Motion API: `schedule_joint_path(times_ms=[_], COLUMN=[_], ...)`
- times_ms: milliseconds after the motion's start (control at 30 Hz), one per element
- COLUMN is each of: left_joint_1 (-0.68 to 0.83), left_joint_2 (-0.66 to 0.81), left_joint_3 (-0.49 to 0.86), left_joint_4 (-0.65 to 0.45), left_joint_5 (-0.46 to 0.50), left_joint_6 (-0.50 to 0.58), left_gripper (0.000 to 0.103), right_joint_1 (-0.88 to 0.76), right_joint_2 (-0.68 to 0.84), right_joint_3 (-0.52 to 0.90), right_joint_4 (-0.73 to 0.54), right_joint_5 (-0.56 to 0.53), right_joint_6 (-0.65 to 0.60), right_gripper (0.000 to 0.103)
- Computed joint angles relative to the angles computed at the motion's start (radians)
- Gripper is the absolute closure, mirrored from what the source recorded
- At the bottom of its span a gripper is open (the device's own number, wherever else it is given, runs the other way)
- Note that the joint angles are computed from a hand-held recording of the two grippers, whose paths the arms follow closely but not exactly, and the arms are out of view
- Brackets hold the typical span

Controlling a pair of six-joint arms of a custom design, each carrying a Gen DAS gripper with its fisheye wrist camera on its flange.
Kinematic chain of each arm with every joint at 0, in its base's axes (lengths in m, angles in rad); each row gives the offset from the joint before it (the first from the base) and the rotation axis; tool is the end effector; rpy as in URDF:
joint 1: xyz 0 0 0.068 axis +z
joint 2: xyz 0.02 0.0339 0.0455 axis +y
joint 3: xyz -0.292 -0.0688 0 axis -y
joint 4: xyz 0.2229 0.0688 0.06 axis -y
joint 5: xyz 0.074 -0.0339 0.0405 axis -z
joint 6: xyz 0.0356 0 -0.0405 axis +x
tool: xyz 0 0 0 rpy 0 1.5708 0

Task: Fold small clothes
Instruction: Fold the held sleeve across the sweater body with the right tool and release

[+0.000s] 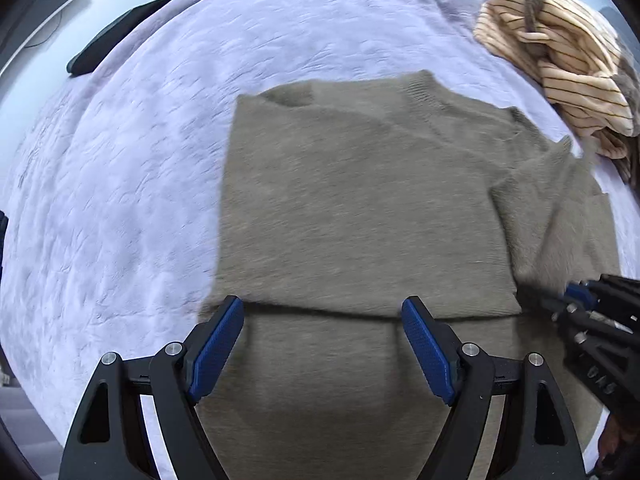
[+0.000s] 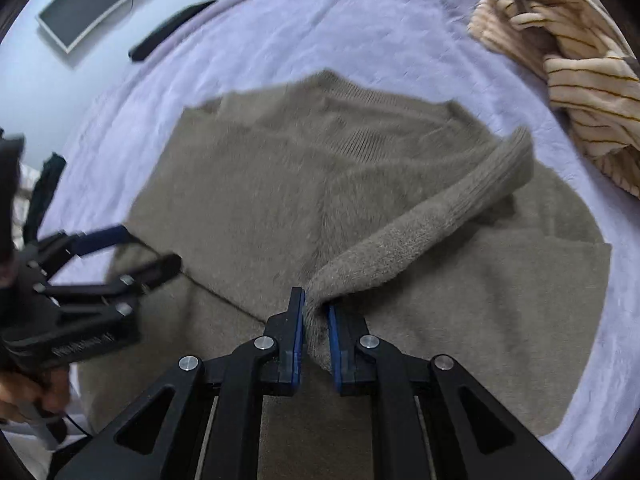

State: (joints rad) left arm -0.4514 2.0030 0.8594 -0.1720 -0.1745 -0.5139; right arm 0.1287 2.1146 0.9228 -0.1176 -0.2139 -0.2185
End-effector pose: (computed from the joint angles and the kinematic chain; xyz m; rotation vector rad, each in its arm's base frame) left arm 0.2878 -0.1326 0.0951 -0.1204 2.8326 0.0508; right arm 0.3336 0.0508 0.0734 -0.5333 2.8075 0.2896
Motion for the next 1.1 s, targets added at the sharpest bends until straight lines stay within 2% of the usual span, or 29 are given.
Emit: schedule_joint_path(times_ms=[33, 100, 133, 200, 267, 367, 533, 567, 600, 633, 733, 800, 933, 1000, 1033, 1100], left_joint_1=[0.014, 0.022, 0.026, 0.031, 0.029, 0.032, 0.07, 0.082, 0.1, 0.115, 0.151, 0.16, 0.238, 0.271, 0.296, 0.328], left_joint_2=[0.0, 0.024, 0.033, 0.049, 0.064, 0.074, 0.055, 0.046, 0.025, 0.006, -0.071, -0.124, -0.171, -0.162, -0.163, -0.165], left_joint_3=[-0.013, -0.011, -0.012, -0.014, -0.01, -0.011, -0.031, -0.04, -0.062, -0.078, -0.144, -0.177, -0.223, -0.219, -0.226, -0.237], left_joint_4=[0.01, 0.032, 0.043, 0.061, 0.075, 0.091, 0.107, 0.109, 0.111, 0.112, 0.123, 0.117, 0.129, 0.12, 0.117, 0.114], left_joint_5=[0.005, 0.02, 0.031, 0.05, 0.065, 0.076, 0.105, 0.113, 0.123, 0.13, 0.158, 0.119, 0.116, 0.111, 0.109, 0.105], left_joint_6=[0.013, 0.018, 0.02, 0.02, 0.017, 0.022, 0.045, 0.053, 0.066, 0.076, 0.1, 0.108, 0.129, 0.134, 0.142, 0.157], left_gripper=[0.021, 0.021, 0.021, 0.021, 0.021, 0.021, 0.021, 0.021, 0.021, 0.021, 0.021, 0.021, 0.021, 0.021, 0.021, 0.021], right_joint_1=[0.013, 0.012, 0.006, -0.023, -0.063, -0.178, -0.316, -0.324, -0.325, -0.317, -0.273, -0.207, 0.024, 0.13, 0.195, 0.252], right_joint_2=[0.012, -0.009, -0.011, -0.03, -0.067, -0.089, 0.009, 0.037, 0.062, 0.074, 0.006, -0.066, -0.118, -0.072, -0.032, 0.031], right_joint_3=[-0.025, -0.075, -0.067, -0.05, -0.061, -0.05, 0.022, 0.047, 0.067, 0.071, 0.01, -0.034, 0.015, 0.064, 0.087, 0.129], right_joint_4=[0.021, 0.058, 0.042, -0.006, -0.016, -0.047, -0.024, -0.021, -0.014, 0.008, 0.124, 0.185, 0.131, 0.098, 0.079, 0.019], right_joint_5=[0.032, 0.037, 0.021, -0.021, -0.061, -0.173, -0.345, -0.368, -0.382, -0.384, -0.347, -0.312, -0.171, -0.085, -0.037, -0.003], right_joint_6=[0.006, 0.022, 0.029, 0.046, 0.063, 0.158, 0.437, 0.478, 0.509, 0.543, 0.598, 0.578, 0.382, 0.315, 0.275, 0.236], right_gripper=[0.088, 0.079, 0.066, 0.047, 0.046, 0.046, 0.046, 0.052, 0.064, 0.095, 0.096, 0.096, 0.096, 0.096, 0.093, 0.09])
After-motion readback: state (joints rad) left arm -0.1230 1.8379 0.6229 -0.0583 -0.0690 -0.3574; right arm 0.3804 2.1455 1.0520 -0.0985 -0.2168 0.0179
